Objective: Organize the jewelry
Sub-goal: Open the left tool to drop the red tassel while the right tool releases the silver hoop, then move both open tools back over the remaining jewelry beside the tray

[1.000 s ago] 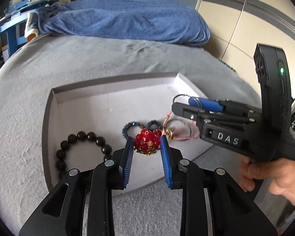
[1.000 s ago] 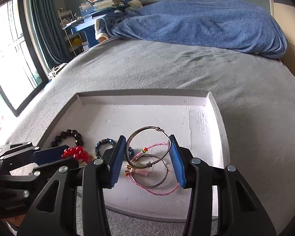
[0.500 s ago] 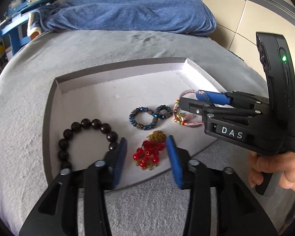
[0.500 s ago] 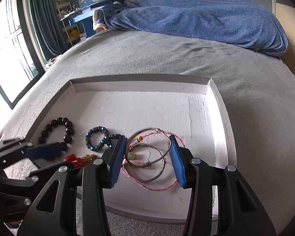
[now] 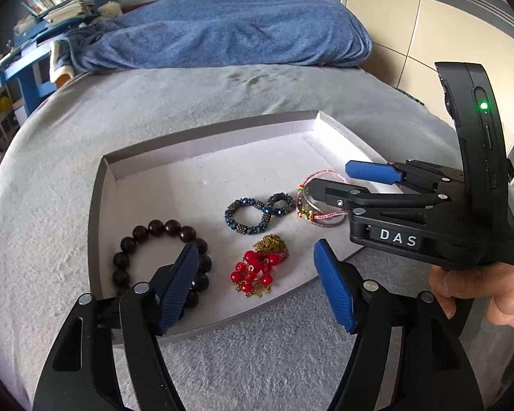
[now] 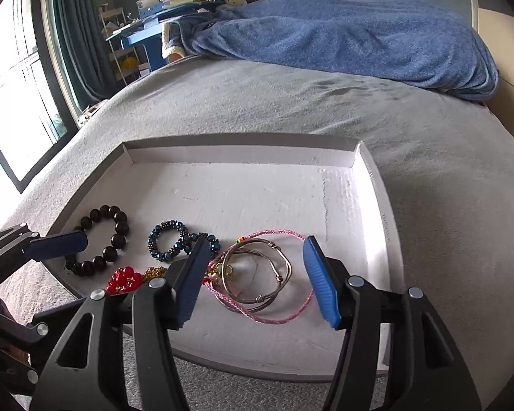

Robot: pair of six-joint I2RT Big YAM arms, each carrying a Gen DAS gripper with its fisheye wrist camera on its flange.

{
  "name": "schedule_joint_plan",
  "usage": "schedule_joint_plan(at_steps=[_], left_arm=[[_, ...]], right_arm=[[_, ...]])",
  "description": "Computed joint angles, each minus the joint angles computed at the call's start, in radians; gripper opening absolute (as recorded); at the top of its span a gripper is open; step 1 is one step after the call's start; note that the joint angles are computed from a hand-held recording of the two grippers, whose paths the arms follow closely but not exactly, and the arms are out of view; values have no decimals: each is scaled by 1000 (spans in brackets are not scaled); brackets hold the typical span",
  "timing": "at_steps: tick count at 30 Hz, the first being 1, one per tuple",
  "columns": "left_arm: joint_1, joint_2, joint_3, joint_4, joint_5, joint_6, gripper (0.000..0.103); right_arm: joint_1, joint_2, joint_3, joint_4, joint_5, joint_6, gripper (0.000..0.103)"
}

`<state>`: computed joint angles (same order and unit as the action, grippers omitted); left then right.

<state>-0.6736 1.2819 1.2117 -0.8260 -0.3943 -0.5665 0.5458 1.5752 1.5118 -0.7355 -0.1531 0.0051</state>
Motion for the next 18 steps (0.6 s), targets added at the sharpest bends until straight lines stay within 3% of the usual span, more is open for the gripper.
schedule_joint_plan(at_steps=[2, 4, 11, 18], left_arm=[[-2, -2, 3, -4, -7, -5, 71], [-8, -8, 4, -10, -27, -18, 83], [-39, -34, -1, -34, -91, -44, 89], [-93, -66, -9, -91, -173, -56, 92]], right_arm=[[-1, -10, -7, 6, 3, 0, 63], [-3, -25, -20, 13, 3, 1, 65], [-2, -77, -62, 17, 15, 14, 68], [10, -165, -128, 28, 45, 18, 77]])
